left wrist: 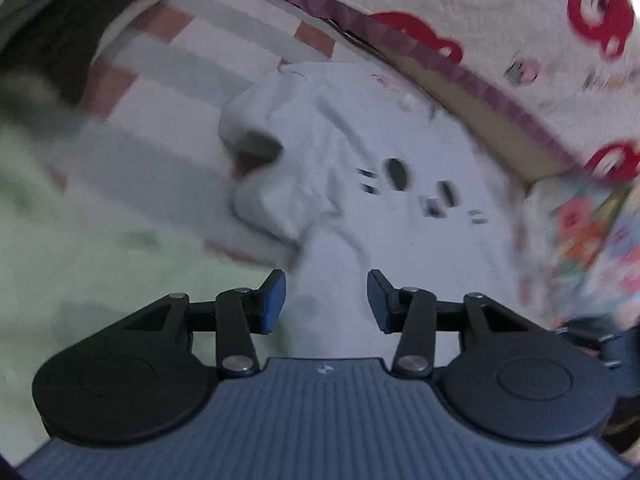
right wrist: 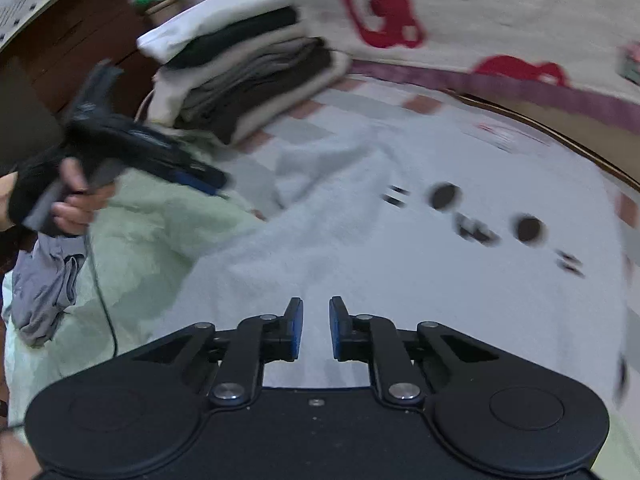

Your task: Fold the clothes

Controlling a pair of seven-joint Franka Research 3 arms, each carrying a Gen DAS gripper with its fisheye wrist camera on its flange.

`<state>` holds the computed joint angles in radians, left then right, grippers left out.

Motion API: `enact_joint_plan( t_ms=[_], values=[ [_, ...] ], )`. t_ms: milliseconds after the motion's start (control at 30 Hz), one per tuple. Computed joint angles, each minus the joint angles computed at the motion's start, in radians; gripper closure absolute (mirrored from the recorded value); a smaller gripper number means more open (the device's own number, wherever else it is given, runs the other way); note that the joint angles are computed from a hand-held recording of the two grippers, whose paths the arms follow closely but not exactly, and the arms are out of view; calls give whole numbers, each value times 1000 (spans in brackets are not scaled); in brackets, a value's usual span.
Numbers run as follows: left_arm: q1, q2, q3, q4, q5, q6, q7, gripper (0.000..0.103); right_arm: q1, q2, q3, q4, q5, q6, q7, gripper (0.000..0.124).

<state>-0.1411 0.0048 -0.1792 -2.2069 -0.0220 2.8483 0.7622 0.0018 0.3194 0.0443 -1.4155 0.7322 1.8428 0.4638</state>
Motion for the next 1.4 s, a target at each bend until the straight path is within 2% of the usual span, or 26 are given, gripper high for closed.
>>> enact_joint_plan(
  t_ms=[100,133,167,233,267,400,433,467,533,600,633,667,700,733,767,800,867,933,1000,1067,1100,1133,1167,1200,1300,1400],
  values=[
    [2,66,45,22,352,64,-206,65,59,16,24,-23,-17,104,15,107],
    [-9,81,71,19,433,110,-263,64,85,21,22,-30,-29,143,29,101],
    [8,98,62,17,445,153,-271,64,94,49,33,-2,-43,141,61,100],
    [53,134,18,19,344,221,-182,61,113,121,47,87,-64,102,127,98],
    [74,154,-6,32,286,221,-143,61,119,162,55,140,-70,74,161,93],
    [150,225,-89,81,85,242,-43,56,151,256,70,238,-111,92,254,82],
    [145,237,-83,92,75,242,-43,55,158,277,71,258,-124,92,279,82],
    [135,249,-72,103,69,241,-47,55,163,298,71,279,-138,91,305,82],
    [54,274,18,149,143,195,-102,52,161,300,74,267,-145,109,340,82],
    [11,295,64,179,187,168,-162,50,150,302,79,256,-138,109,375,82],
    [-25,302,109,182,224,179,-226,50,140,303,83,252,-127,98,393,82],
    [-63,308,157,185,266,191,-295,53,134,303,83,248,-125,89,412,82],
    [-66,312,169,185,288,205,-322,60,129,302,83,245,-125,84,419,82],
    [-68,315,179,185,307,219,-345,71,127,298,82,235,-128,88,421,82],
    [-76,315,193,199,343,191,-348,89,126,293,80,224,-131,92,422,82],
    [-88,315,210,215,374,158,-343,92,123,293,81,221,-129,93,425,81],
    [-176,290,311,247,572,64,-453,94,117,292,82,214,-125,92,431,81],
    [-276,263,409,279,789,-84,-658,94,111,289,83,210,-121,83,435,81],
    [-325,240,436,309,936,-258,-786,102,106,286,85,205,-119,74,427,81],
    [-353,226,439,337,1033,-424,-857,102,107,282,85,194,-117,80,420,80],
    [-331,230,420,343,1005,-443,-824,99,107,277,85,183,-114,91,413,80],
    [-304,221,406,326,966,-414,-825,99,108,272,86,172,-110,102,406,80],
    [-276,196,396,283,940,-336,-868,98,109,268,85,163,-107,110,406,79],
    [-254,168,392,231,948,-248,-949,94,110,265,85,156,-104,118,408,79],
    [-204,118,357,124,914,-96,-1059,80,105,255,86,136,-89,129,407,79],
    [-166,105,298,75,837,-31,-1030,76,95,247,90,119,-66,137,395,79]
  ],
)
